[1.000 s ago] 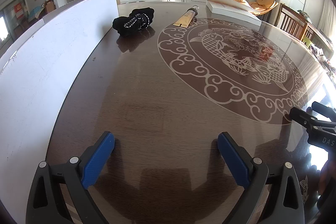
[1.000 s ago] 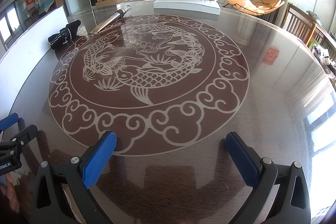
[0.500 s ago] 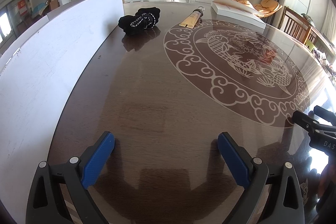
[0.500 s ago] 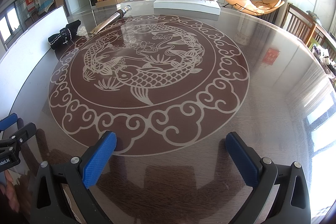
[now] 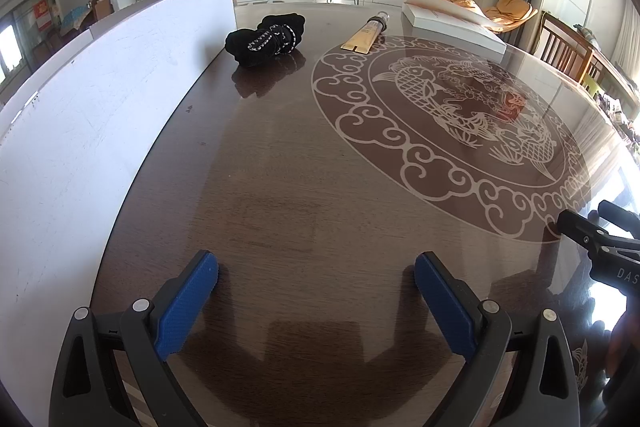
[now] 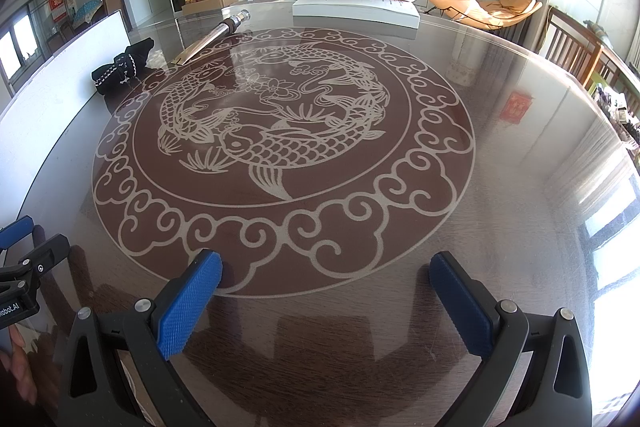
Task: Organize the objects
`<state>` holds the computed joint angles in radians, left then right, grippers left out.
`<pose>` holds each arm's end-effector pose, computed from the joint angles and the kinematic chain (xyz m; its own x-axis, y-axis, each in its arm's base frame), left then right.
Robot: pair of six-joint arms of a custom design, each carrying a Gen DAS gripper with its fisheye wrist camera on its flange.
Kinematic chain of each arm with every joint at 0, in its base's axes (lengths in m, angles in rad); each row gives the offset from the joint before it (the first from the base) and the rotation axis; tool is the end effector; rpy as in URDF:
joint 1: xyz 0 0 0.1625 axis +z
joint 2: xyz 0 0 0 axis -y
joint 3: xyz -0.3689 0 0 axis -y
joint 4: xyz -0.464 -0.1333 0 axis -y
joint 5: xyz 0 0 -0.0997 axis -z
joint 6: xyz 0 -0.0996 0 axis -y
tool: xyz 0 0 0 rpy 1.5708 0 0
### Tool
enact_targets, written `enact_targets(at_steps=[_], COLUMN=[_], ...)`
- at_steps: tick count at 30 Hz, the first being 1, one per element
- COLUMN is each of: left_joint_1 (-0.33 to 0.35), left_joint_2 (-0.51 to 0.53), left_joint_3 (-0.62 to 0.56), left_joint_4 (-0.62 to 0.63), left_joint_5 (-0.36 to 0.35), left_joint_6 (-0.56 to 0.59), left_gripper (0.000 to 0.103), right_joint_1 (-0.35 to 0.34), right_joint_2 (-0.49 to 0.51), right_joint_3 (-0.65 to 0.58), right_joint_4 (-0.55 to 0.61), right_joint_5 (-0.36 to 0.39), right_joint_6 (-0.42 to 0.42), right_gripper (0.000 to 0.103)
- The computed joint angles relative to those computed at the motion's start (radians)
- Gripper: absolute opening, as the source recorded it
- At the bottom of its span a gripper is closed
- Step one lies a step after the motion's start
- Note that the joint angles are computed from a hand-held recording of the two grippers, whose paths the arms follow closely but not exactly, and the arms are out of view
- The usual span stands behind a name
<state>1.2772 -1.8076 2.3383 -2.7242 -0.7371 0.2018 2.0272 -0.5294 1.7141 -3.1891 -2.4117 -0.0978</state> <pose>0.0727 -0.4750 0.2900 -0.7056 -0.0586 -0.7061 0.3843 0.8056 -0.4509 0.3225 -0.5229 -0.0994 -0.6940 -0.0923 0.7141 -0.4699 0.8094 -0.3521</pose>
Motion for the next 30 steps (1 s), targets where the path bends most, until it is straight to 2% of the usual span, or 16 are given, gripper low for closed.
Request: enact_targets(at_steps=[30], left_joint_1=[-0.001], left_joint_2=[0.0], left_joint_3=[0.0], left_joint_4=[0.001], left_joint_5=[0.001], left_joint_6=[-0.002], left_gripper=[0.102], right_joint_1=[0.0], right_joint_2=[0.0], right_joint_3=[0.0], right_joint_4=[-0.001], right_joint_5=[0.0], right_joint_6=[0.0], right_gripper=[0.103])
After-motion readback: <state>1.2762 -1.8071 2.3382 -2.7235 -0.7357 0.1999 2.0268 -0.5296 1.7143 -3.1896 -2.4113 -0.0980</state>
